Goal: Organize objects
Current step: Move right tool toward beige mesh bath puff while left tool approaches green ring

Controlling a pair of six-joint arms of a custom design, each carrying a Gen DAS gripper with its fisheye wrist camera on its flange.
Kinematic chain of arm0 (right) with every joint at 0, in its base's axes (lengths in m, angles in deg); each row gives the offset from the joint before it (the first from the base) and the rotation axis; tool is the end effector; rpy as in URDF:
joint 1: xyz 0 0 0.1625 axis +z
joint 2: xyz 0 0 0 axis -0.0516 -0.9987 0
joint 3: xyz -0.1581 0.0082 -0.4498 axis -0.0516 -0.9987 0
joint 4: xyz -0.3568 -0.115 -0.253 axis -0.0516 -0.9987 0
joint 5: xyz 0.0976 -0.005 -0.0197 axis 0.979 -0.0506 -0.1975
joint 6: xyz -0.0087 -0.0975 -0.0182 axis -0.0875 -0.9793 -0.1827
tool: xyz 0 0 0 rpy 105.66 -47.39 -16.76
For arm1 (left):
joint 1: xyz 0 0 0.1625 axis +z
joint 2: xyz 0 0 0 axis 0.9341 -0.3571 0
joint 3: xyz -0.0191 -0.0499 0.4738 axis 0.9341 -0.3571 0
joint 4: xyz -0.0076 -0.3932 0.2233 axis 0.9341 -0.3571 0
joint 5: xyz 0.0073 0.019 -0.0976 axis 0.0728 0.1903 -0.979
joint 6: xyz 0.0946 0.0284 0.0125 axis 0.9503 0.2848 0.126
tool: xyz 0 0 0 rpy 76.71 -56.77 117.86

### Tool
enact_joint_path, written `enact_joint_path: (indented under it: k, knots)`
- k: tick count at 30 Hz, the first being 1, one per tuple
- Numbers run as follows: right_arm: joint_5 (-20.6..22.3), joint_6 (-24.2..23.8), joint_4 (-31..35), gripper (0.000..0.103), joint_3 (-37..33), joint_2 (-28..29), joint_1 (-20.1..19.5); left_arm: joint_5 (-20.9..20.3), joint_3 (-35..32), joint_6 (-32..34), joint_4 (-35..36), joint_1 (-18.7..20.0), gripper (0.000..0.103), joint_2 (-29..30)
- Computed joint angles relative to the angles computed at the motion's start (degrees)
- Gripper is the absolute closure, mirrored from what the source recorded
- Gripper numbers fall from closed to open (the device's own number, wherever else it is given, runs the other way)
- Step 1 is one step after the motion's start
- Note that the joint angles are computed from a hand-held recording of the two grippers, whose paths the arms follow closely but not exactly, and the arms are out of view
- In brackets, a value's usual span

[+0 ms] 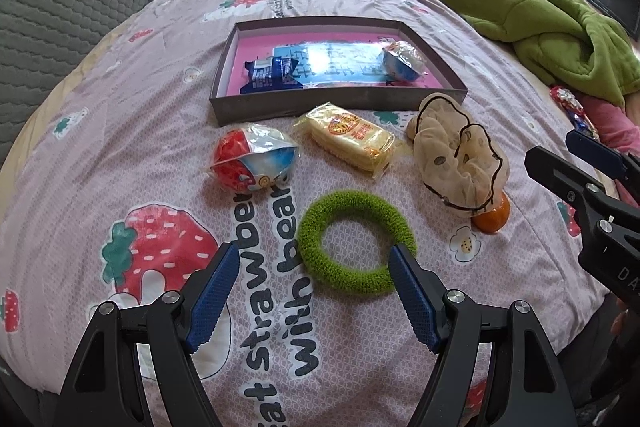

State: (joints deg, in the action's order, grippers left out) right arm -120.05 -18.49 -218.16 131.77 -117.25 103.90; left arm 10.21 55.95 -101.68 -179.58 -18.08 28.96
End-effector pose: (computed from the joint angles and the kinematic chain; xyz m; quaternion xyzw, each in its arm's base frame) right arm 0.2387 -0.7063 0.1567 0.4218 -0.8417 0.2296 0.2468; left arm -0.2212 -0.6246 0.1437 -0.0763 0.8526 -0.3348 0.3939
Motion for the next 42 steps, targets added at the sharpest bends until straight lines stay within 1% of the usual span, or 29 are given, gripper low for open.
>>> enact_joint_path:
  k: [9, 24, 28, 32, 42]
  knots:
    - [-1.3, 0.6, 0.9, 0.036, -0.6, 0.8, -0.2, -1.1, -0.4, -0.1, 0.4, 0.7, 0.025, 0.3]
    - [-3.8, 1.8, 2.8, 0.036, -1.5, 1.6, -0.2, -4.4, -1.1, -1.0, 1.4, 1.7, 0.025, 0.4]
    - [-4.1, 2.3, 2.7, 0.036, -2.1, 2.0, -0.3, -4.3, -1.1, -2.5, 2.2, 1.9, 0.025, 0.2]
    - [-4.6, 3.3, 3.0, 0.036, -3.0, 2.7, -0.4, -3.2, -1.4, -4.0, 3.6, 2.3, 0.025, 0.2]
    - [-5.3, 4.7, 4.3, 0.036, -5.6, 4.8, -1.0, -3.0, -0.9, -1.6, -0.5, 3.2, 0.025, 0.8]
